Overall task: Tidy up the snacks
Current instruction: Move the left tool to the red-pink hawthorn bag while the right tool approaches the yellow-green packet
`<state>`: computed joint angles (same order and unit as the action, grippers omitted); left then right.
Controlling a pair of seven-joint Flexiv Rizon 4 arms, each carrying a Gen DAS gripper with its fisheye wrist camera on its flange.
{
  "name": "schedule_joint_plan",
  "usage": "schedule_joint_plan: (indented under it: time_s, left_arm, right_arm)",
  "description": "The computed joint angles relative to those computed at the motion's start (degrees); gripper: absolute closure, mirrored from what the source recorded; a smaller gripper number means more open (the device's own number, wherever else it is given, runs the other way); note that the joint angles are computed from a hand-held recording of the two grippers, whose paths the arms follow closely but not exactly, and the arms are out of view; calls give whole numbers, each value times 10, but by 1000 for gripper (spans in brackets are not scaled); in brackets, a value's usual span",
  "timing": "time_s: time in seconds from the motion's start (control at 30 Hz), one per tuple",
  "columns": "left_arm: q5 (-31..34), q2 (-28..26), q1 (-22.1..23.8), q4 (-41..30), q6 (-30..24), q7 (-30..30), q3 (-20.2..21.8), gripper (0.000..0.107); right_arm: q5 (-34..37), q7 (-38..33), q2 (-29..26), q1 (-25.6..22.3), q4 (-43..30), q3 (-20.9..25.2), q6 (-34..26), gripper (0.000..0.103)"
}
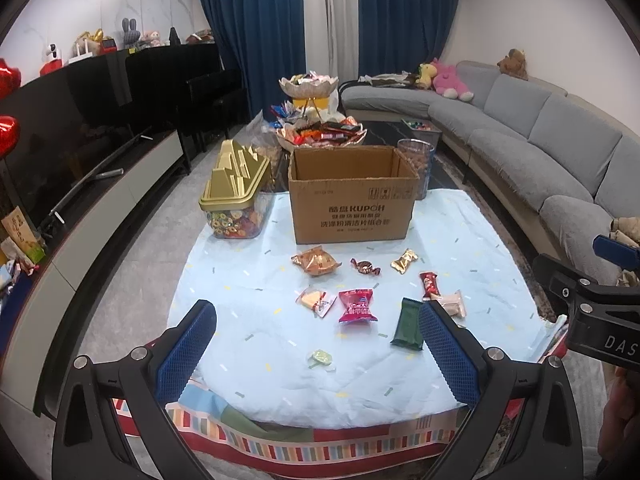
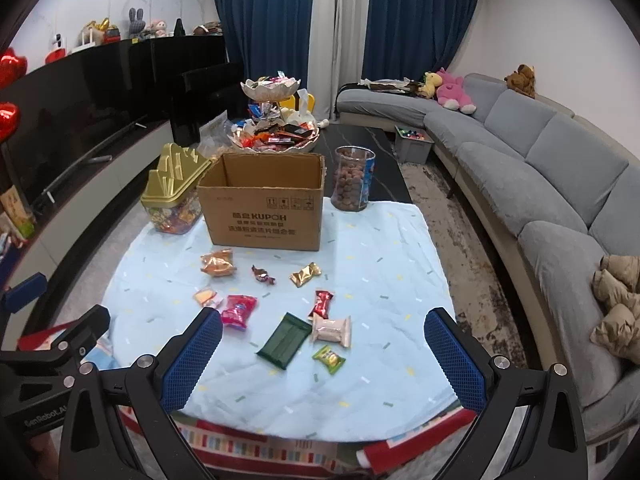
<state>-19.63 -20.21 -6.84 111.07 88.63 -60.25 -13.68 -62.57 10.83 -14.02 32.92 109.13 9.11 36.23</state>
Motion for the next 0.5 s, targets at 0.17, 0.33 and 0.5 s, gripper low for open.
schedule_joint_plan:
  time_s: [0.17, 0.33, 0.5]
  left_arm:
    - [21, -23, -20, -20, -8, -13, 24, 4]
    - [50, -53, -47, -51, -27, -36, 52, 4]
    - [74, -84, -66, -86, -45, -55, 71, 4]
  right_arm:
    - [-7, -8, -13, -5, 2, -6, 11, 1]
    - [-8, -9, -28, -12, 4, -16, 29, 1]
    - [-1, -5, -39, -20, 9, -24, 42, 1]
